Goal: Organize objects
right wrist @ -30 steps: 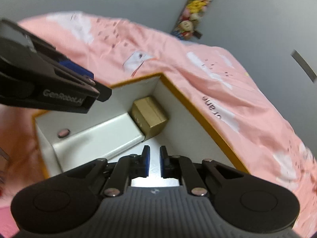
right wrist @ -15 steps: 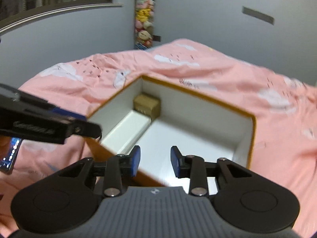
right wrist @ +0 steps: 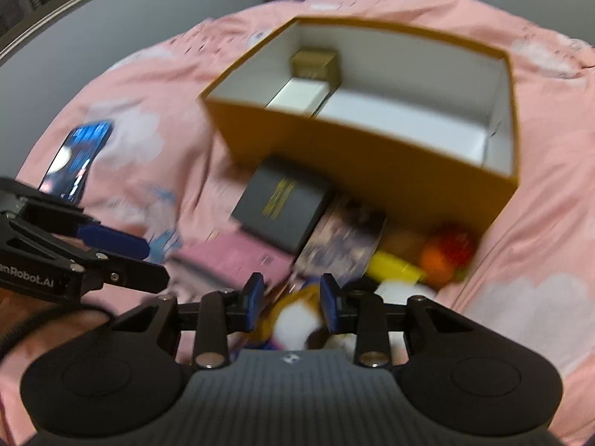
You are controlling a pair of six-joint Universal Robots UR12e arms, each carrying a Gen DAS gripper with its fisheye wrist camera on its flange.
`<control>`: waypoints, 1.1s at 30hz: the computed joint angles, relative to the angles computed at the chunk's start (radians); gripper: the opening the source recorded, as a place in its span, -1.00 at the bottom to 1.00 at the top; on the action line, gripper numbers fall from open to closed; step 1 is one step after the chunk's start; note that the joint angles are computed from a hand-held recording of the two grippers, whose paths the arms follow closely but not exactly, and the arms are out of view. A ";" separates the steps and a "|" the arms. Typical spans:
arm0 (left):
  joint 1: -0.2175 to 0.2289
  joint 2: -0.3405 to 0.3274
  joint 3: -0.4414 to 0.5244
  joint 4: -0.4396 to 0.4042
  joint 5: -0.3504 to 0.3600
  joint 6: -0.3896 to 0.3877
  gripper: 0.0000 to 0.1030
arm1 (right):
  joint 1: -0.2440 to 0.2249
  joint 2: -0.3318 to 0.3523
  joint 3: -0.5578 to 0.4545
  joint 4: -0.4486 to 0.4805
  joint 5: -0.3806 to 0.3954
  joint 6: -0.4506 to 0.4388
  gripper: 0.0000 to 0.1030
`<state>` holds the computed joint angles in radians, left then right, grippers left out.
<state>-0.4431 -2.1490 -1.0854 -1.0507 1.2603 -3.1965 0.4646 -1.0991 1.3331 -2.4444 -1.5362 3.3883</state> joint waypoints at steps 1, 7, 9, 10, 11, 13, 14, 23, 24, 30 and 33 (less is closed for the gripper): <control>-0.001 0.003 -0.001 -0.021 -0.005 0.016 0.21 | 0.002 -0.002 0.004 0.005 0.007 -0.009 -0.31; -0.025 0.006 -0.007 -0.103 0.050 0.094 0.28 | 0.013 -0.008 0.015 0.016 0.007 -0.035 -0.31; -0.034 0.004 -0.015 -0.075 0.075 0.108 0.29 | 0.014 -0.007 0.016 0.014 0.008 -0.033 -0.31; -0.038 0.002 -0.015 -0.068 0.085 0.107 0.28 | 0.013 -0.010 0.018 0.015 0.007 -0.035 -0.31; -0.039 0.003 -0.018 -0.055 0.094 0.106 0.16 | 0.013 -0.010 0.018 0.015 0.005 -0.037 -0.31; -0.043 0.005 -0.026 -0.014 0.115 0.104 -0.01 | 0.014 -0.011 0.019 0.010 0.000 -0.037 -0.31; -0.044 0.005 -0.027 0.006 0.129 0.099 -0.08 | 0.015 -0.012 0.021 0.007 -0.005 -0.035 -0.31; -0.032 -0.036 0.005 0.128 0.145 0.011 -0.15 | 0.014 0.008 -0.003 -0.009 -0.008 -0.056 -0.32; -0.032 -0.038 0.006 0.137 0.145 0.003 -0.15 | 0.013 0.014 -0.009 -0.010 -0.008 -0.058 -0.32; -0.031 -0.046 0.000 0.210 0.168 -0.029 -0.13 | 0.013 0.056 -0.057 -0.025 -0.008 -0.056 -0.60; -0.025 -0.044 0.001 0.196 0.148 -0.017 -0.11 | 0.016 0.076 -0.079 -0.034 -0.028 -0.042 -0.73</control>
